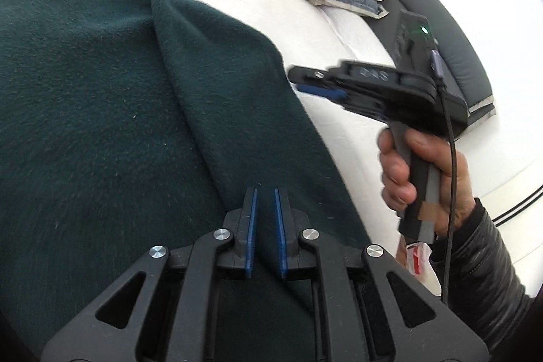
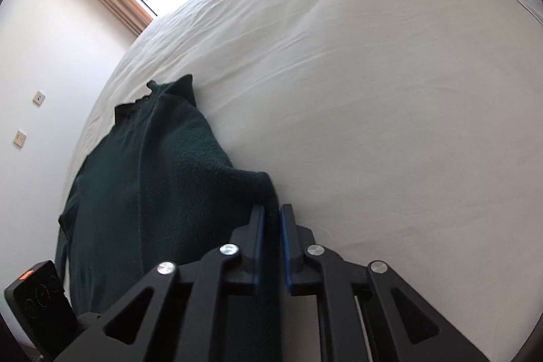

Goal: Fold small clothes
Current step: 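Open both tools to release the folded sweater onto the bed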

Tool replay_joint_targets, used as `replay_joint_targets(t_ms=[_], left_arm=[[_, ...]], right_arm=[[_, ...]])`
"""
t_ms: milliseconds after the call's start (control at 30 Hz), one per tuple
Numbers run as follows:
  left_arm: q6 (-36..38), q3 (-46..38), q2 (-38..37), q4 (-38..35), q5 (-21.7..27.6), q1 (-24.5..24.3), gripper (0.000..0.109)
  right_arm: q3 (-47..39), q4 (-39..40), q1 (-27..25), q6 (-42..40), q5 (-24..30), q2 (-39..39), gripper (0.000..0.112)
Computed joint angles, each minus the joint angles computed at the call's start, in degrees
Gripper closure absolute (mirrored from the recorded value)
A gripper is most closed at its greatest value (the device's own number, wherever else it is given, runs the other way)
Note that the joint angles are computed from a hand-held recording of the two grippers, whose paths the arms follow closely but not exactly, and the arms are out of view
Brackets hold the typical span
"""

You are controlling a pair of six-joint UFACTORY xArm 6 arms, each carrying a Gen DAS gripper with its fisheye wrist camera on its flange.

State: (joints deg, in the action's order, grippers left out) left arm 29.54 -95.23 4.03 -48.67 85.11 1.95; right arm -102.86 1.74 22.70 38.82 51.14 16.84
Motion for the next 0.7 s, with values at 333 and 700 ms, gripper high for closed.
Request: replay_joint_targets(t_ms=[333, 700], left_arm=[[4.3, 9.1, -8.7, 1.3, 5.5, 1.1, 0.099], [5.0, 11.0, -11.0, -4.9, 13.0, 11.9, 0.099]], right_arm=[[34.4, 2.1, 12.4, 6.2, -17.7, -28.3, 0.082], [31.4, -0.9, 12.1, 9.3, -14.7, -29.3, 0.092]])
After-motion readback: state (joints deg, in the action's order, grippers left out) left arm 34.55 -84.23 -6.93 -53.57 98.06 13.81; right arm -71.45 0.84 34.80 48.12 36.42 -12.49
